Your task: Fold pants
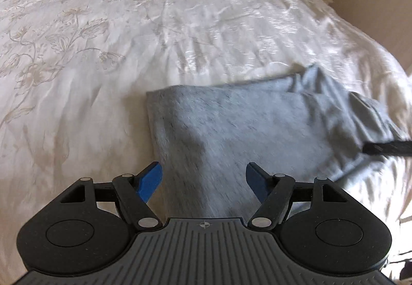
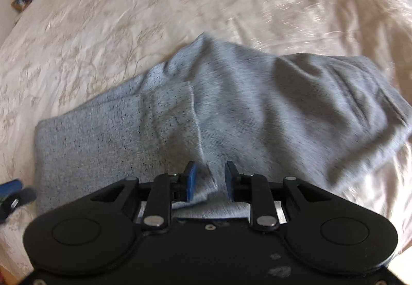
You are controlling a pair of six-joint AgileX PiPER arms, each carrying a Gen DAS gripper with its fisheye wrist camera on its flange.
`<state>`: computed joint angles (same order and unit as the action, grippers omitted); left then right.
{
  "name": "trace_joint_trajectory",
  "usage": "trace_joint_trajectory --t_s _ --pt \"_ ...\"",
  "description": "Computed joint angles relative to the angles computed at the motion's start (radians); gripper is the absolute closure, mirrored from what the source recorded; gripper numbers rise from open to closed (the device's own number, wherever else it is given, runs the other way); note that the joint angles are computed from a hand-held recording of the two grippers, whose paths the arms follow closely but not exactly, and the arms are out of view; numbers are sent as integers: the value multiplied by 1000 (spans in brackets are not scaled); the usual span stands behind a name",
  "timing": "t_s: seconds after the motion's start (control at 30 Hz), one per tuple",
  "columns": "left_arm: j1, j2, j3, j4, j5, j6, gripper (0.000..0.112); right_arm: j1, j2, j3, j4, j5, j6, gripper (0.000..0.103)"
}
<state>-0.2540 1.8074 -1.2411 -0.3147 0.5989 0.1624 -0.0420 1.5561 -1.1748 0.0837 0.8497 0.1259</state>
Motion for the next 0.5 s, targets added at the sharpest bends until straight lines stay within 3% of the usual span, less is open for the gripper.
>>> trace_joint_trajectory --t_s 0.13,0.23,0.4,0.5 --pt "-3 107 -67 107 13 -100 41 2 -83 45 -7 -13 11 77" --pt "18 145 -77 136 25 -169 33 7 -95 38 -5 -23 8 77" --pt "-8 111 -70 207 41 -269 34 -17 13 -66 108 -40 -185 77" --pt "-30 74 -69 271 35 -392 35 -48 143 -208 189 2 -333 77"
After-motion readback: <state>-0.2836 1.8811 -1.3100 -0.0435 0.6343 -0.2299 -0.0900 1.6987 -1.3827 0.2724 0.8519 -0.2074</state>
